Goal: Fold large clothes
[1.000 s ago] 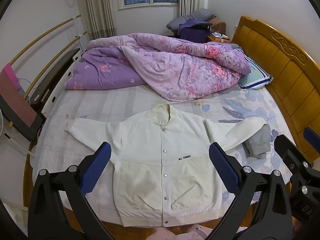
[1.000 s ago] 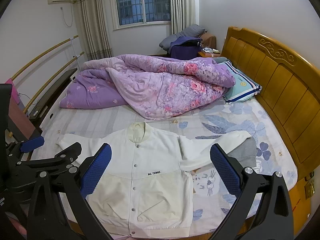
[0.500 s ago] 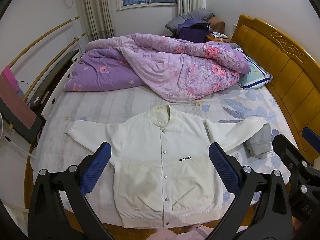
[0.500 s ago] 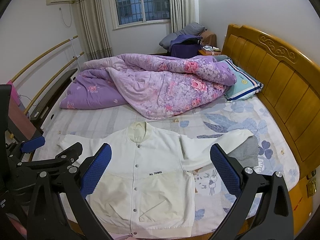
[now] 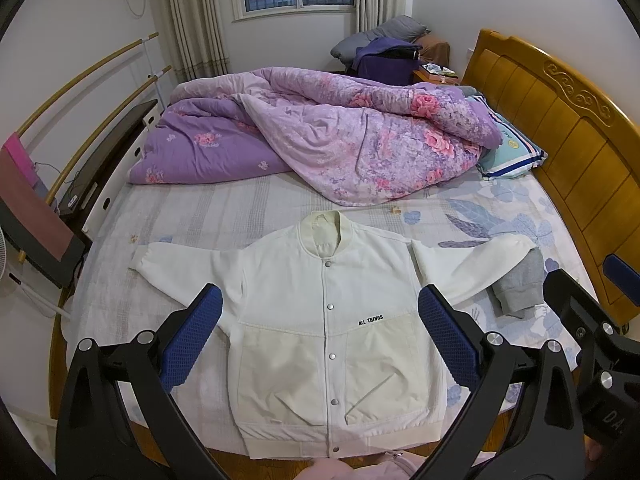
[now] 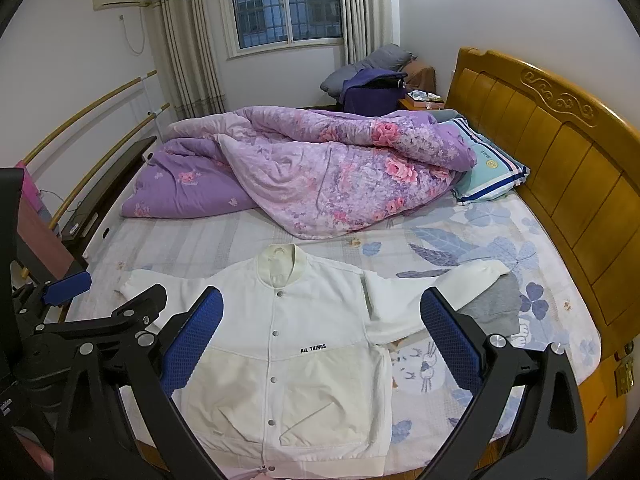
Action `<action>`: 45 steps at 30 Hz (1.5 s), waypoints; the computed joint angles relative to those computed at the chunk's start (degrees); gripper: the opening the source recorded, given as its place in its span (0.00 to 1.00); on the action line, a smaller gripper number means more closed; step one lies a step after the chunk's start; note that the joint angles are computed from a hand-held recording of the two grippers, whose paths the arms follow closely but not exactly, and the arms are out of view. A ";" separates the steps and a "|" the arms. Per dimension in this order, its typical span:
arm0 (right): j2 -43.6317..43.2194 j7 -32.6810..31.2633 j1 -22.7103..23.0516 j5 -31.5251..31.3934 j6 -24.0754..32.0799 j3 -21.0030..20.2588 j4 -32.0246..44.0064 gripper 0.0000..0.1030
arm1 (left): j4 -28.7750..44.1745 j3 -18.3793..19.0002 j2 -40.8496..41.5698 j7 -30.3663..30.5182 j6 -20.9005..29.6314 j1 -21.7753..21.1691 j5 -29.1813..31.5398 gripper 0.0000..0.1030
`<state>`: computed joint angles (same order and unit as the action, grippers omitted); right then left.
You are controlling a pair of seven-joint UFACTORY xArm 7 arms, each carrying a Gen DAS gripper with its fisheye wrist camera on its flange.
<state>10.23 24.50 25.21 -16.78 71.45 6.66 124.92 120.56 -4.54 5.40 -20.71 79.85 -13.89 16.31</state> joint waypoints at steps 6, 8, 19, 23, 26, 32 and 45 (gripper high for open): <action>1.67 0.19 0.96 -0.34 0.78 -0.17 2.11 0.93 | -0.27 -0.06 -0.10 -0.19 -0.04 -0.10 0.18 0.95; 1.77 0.08 1.12 -0.22 0.82 -0.23 2.23 0.93 | -0.50 0.00 -0.29 0.02 -0.19 0.01 0.10 0.95; 0.46 -2.18 -0.92 3.26 0.11 -0.17 0.27 0.93 | 0.35 0.34 0.66 0.08 1.26 0.36 -0.52 0.95; 0.07 -3.80 -2.05 5.05 0.19 -0.09 -0.10 0.93 | 1.22 0.12 1.24 -1.10 2.43 -0.32 0.73 0.95; -0.05 -4.25 -2.26 5.23 0.09 -0.01 -0.14 0.93 | 0.64 0.23 0.91 -1.38 2.37 -0.58 1.14 0.95; -0.45 -6.46 -3.79 8.19 -0.03 0.06 -0.67 0.92 | 2.52 0.20 1.83 -2.08 4.49 -0.90 1.05 0.95; -0.84 -14.80 -6.75 18.14 -0.94 1.03 -3.36 0.92 | 4.08 0.47 2.12 -7.76 10.81 -3.48 5.19 0.95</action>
